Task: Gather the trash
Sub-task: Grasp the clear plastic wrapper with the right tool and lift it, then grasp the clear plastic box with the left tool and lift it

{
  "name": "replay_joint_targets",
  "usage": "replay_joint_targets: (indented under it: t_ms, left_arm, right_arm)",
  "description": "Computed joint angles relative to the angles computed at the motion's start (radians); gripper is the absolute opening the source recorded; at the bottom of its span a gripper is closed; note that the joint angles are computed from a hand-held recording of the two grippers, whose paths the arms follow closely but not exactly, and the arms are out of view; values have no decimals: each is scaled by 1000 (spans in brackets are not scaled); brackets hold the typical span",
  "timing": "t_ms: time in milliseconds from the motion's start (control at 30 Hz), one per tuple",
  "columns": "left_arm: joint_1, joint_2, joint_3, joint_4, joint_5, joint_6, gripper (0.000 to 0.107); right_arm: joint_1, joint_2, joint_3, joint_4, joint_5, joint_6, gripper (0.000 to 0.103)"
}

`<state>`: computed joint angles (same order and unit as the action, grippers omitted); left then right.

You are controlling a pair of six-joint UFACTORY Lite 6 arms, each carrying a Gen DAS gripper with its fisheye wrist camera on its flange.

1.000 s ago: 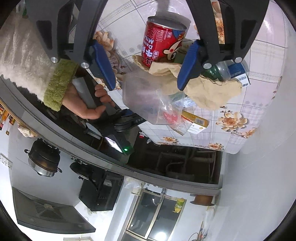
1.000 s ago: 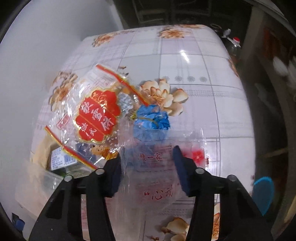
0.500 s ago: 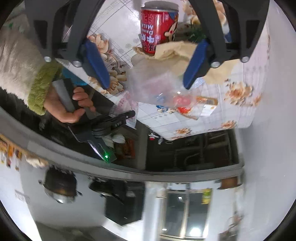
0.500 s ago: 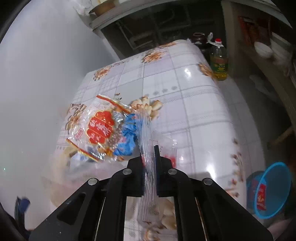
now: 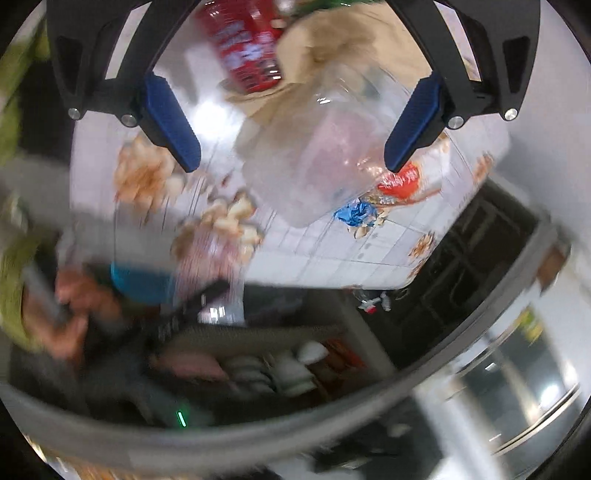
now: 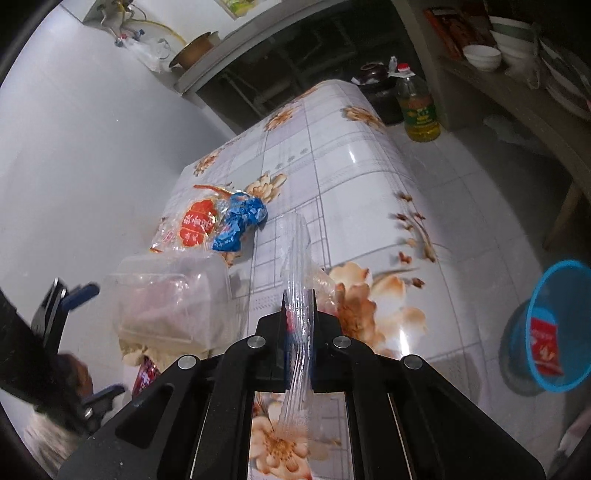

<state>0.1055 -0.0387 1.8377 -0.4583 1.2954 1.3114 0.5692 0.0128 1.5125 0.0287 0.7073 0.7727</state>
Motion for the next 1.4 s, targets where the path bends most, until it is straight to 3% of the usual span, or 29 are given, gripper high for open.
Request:
replay_joint_targets:
  t_ms: [133, 267, 533, 767, 1000, 1400]
  left_arm:
    - [-132, 75, 76, 179, -17, 7, 98]
    - [-216, 194, 199, 296, 38, -27, 98]
    - [-345, 259, 187, 526, 11, -47, 98]
    - [-374, 359, 307, 568, 57, -83, 98]
    - [-385, 358, 267, 599, 52, -98, 96]
    - [-317, 479, 578, 464, 205, -88, 91]
  right_arm:
    - [-12, -14, -27, 37, -28, -35, 5]
    - [-18, -33, -58, 63, -50, -64, 5]
    - [-34, -48, -85, 118, -71, -123, 6]
    - [-47, -45, -105, 169, -91, -168, 6]
    - [-51, -55, -124, 181, -104, -176, 6]
    - [-70, -101, -153, 216, -115, -199, 6]
